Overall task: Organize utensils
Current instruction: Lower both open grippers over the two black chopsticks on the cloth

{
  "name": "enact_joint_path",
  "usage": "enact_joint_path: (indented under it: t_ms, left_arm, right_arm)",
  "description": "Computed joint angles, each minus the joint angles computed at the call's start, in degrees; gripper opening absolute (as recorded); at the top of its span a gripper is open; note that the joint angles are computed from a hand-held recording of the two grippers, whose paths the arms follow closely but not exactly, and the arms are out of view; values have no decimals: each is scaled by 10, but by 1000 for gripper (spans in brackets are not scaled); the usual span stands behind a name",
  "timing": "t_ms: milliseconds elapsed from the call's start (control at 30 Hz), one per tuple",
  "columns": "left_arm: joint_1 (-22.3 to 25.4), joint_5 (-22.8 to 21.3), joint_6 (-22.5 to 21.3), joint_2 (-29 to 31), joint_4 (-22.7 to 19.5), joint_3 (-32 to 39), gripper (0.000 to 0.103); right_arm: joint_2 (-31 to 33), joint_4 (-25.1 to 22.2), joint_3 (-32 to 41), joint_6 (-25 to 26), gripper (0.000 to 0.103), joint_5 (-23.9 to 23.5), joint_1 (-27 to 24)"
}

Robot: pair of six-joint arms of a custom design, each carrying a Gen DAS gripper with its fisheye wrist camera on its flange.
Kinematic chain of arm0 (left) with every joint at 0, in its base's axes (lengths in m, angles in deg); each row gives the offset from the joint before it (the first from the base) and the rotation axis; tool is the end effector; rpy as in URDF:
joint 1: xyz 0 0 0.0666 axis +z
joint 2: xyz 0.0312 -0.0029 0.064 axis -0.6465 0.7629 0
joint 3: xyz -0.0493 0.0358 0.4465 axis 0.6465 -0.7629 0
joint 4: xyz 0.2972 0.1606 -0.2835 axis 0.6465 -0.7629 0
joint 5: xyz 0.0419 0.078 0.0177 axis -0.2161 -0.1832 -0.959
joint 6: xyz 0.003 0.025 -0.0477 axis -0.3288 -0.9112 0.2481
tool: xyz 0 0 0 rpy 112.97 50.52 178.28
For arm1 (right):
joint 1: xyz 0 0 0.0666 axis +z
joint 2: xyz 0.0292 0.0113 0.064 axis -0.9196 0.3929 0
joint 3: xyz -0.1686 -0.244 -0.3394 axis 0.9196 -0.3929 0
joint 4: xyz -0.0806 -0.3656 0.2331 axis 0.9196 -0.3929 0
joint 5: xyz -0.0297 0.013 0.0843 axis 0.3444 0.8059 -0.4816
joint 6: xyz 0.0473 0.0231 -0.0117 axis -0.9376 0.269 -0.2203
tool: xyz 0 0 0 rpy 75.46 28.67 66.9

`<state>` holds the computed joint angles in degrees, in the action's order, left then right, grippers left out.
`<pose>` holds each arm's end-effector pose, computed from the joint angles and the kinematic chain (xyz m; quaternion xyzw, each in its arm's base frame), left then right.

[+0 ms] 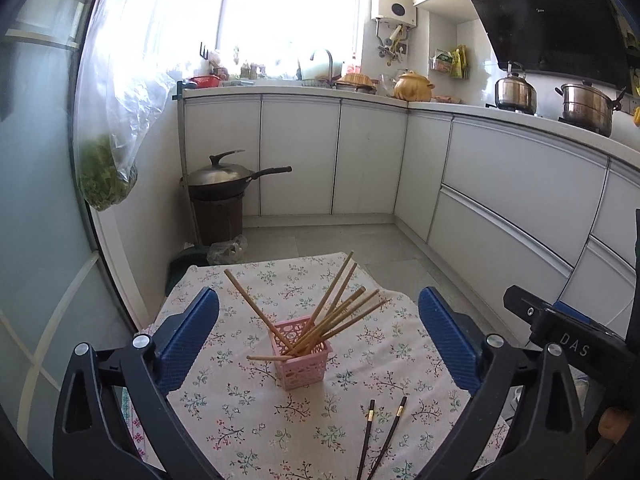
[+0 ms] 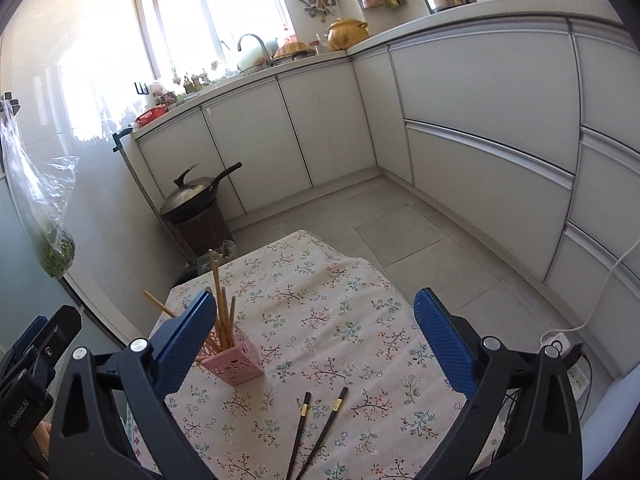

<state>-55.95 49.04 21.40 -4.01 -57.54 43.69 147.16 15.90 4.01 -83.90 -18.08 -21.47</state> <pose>0.4824 -0.1486 0.5809 0.2597 0.8003 -0.1847 0.5079 0.4105 0.3730 0.5222 0.3778 0.7770 -0.0359 0.5023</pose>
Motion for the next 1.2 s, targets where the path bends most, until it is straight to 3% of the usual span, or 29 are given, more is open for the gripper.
enact_joint_path:
  t_ms: [200, 400, 533, 800, 900, 1033, 1167, 1200]
  left_arm:
    - [-24, -26, -45, 22, -61, 1, 96]
    - [-66, -62, -117, 97, -202, 30, 96]
    - [-88, -98, -117, 158, -274, 53, 96]
    - [-114, -121, -77, 229, -319, 94, 94]
    - [-116, -115, -62, 259, -346, 122, 82]
    - [-120, -114, -55, 290, -373, 145, 54]
    - [-128, -136, -60, 296, -358, 142, 49]
    - [-130, -145, -64, 295, -354, 141, 44]
  right_arm:
    - [-27, -4, -60, -76, 96, -56, -11]
    - [-71, 23, -141, -169, 96, -150, -38]
    - [-94, 74, -185, -181, 96, -200, -51]
    - [-123, 106, -226, -200, 96, -230, -58]
    - [-132, 123, -239, -206, 96, -239, -61]
    - [-133, 131, -242, -197, 96, -251, -65]
    - [-132, 134, -244, -194, 96, -263, -69]
    - [-132, 135, -245, -193, 96, -266, -71]
